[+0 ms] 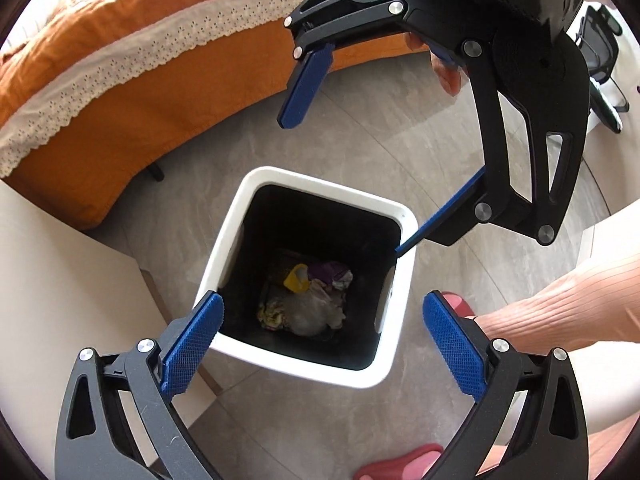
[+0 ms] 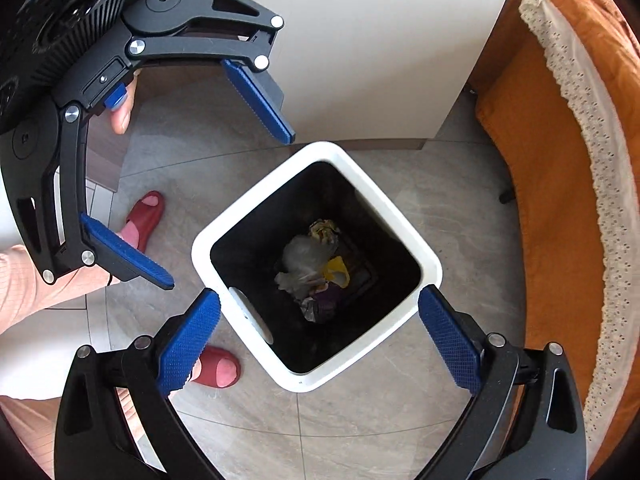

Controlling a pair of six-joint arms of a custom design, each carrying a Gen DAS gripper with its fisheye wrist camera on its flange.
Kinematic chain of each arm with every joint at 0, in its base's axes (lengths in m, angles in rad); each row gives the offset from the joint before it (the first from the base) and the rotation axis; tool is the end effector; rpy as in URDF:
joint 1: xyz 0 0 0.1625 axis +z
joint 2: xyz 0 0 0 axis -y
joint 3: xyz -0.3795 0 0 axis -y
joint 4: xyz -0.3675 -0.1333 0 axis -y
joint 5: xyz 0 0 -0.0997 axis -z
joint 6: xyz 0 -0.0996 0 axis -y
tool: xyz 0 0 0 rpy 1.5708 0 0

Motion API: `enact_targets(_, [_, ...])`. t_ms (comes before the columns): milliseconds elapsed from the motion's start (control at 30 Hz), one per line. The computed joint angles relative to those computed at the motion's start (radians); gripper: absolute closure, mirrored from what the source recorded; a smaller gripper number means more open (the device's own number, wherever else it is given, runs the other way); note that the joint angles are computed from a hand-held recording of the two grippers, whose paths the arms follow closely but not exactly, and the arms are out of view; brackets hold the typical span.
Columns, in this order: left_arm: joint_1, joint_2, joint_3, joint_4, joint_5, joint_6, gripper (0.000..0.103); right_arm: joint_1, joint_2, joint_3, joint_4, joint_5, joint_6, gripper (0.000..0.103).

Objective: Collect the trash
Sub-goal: 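Open both grippers to drop the bag and can into the bin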

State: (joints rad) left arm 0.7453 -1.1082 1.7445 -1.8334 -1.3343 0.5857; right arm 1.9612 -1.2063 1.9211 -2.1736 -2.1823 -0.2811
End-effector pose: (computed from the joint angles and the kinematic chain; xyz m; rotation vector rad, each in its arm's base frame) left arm -0.2777 -0.4694 0.1572 1.8793 2.1082 0.4898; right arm 0.2617 -0.4360 0.1840 0.8736 -2.3680 -0.0977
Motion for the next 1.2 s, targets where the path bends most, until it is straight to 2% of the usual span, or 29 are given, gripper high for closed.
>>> enact_targets(233, [-0.027, -0.032, -0.028, 0.016, 0.029, -0.063, 0.005, 0.052, -0.023, -0.014, -0.023, -0.046, 0.072, 0.004])
enact_targets(367, [-0.044, -0.056, -0.051, 0.051, 0.033, -0.088, 0.005, 0.076, -0.041, -0.05, 0.032, -0.029, 0.166, 0.005])
enact_targets(533, [-0.069, -0.087, -0.088, 0.108, 0.015, -0.144, 0.005, 0.121, -0.046, -0.105, 0.091, -0.021, 0.242, 0.004])
enact_targets(900, [-0.125, -0.124, -0.188, 0.195, 0.012, -0.187, 0.005, 0.272, -0.011, -0.239, 0.235, -0.133, 0.345, 0.004])
enact_targets(1100, [-0.157, -0.138, -0.276, 0.267, 0.014, -0.244, 0.005, 0.357, 0.022, -0.338, 0.32, -0.222, 0.448, 0.004])
enact_targets(1200, [-0.175, -0.151, -0.326, 0.307, 0.013, -0.252, 0.005, 0.395, 0.047, -0.413, 0.37, -0.239, 0.495, 0.004])
